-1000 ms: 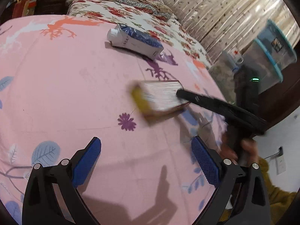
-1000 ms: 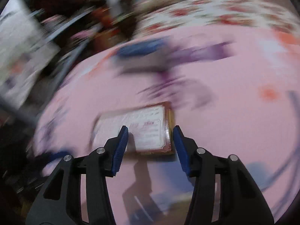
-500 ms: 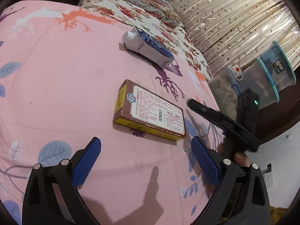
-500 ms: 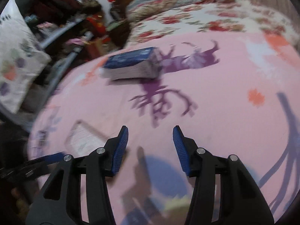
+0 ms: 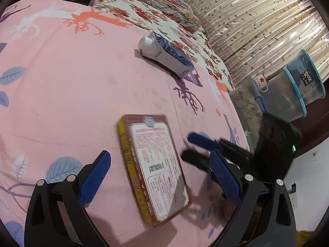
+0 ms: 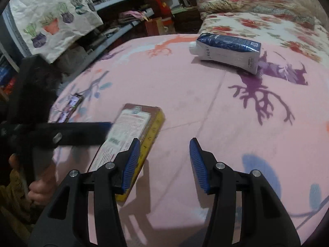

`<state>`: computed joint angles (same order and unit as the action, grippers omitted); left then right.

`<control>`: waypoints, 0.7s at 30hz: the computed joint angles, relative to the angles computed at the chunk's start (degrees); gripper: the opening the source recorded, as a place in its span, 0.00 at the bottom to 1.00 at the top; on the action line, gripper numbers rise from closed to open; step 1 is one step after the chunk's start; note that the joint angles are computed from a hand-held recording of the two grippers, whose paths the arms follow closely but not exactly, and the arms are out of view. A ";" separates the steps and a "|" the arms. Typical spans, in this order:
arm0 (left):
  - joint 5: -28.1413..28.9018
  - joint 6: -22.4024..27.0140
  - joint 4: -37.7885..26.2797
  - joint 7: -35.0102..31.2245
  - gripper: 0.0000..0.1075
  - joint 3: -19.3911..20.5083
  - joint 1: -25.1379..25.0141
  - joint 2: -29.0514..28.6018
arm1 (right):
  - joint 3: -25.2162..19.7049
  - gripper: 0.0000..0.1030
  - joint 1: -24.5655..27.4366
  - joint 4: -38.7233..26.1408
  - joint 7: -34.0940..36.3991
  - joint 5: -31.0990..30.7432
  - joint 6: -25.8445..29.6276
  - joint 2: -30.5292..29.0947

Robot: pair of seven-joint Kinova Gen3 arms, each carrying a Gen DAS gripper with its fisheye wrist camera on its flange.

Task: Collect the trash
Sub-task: 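Lower the left tool around the brown medicine box and close it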

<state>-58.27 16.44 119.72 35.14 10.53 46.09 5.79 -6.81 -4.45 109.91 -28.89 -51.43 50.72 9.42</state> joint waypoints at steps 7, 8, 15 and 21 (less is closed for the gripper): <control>5.15 2.85 -1.71 -5.37 0.86 1.33 -0.47 0.36 | 2.58 0.51 5.78 1.66 -1.93 -6.50 -0.06 2.34; 6.13 3.72 -2.29 -6.51 0.86 1.61 -0.36 0.51 | 2.57 0.52 6.19 1.88 -1.81 -7.36 -0.19 2.56; 11.71 8.14 -6.25 -13.58 0.87 2.12 0.54 2.15 | 2.19 0.70 8.03 2.85 -0.55 -11.34 -1.22 2.71; 16.45 14.10 -10.69 -19.66 0.88 2.07 2.21 4.46 | 2.56 0.75 9.54 3.42 1.00 -14.04 0.52 3.50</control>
